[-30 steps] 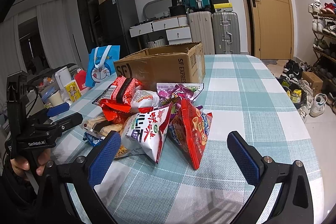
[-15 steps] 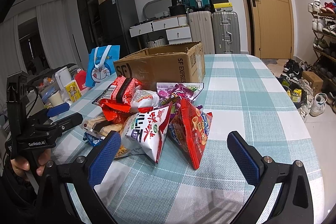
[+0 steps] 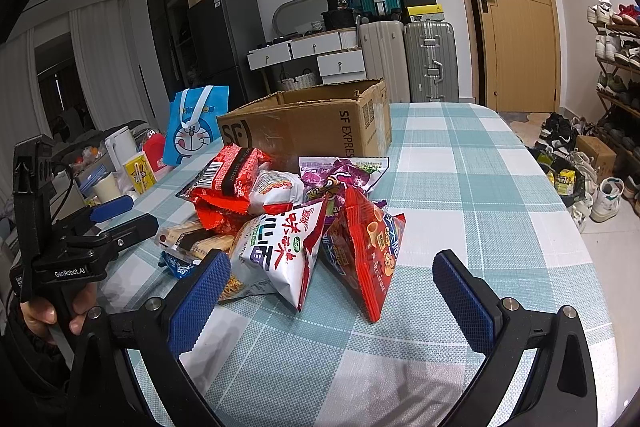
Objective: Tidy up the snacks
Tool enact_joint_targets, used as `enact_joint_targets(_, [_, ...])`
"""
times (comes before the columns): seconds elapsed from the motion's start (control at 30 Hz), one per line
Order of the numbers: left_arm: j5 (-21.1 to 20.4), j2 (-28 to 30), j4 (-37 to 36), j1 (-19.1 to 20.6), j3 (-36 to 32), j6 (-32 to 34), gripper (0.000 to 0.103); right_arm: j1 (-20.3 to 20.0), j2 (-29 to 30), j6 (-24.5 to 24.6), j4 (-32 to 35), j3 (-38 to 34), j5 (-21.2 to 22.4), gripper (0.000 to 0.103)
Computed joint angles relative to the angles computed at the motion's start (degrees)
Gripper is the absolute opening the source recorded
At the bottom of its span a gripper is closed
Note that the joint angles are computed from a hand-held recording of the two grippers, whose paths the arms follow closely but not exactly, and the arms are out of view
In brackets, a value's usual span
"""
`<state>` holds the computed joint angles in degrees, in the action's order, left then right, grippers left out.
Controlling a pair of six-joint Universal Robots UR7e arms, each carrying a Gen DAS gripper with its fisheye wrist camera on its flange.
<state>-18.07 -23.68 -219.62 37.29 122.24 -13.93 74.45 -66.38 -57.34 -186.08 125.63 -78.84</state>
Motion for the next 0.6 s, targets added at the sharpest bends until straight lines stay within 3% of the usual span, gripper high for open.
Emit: enact_joint_targets(0.6, [-1.5, 0.8, 0.1, 0.8, 0.0, 0.4, 0.103, 1.0, 1.3, 1.9, -0.3, -1.6, -3.1, 0.103])
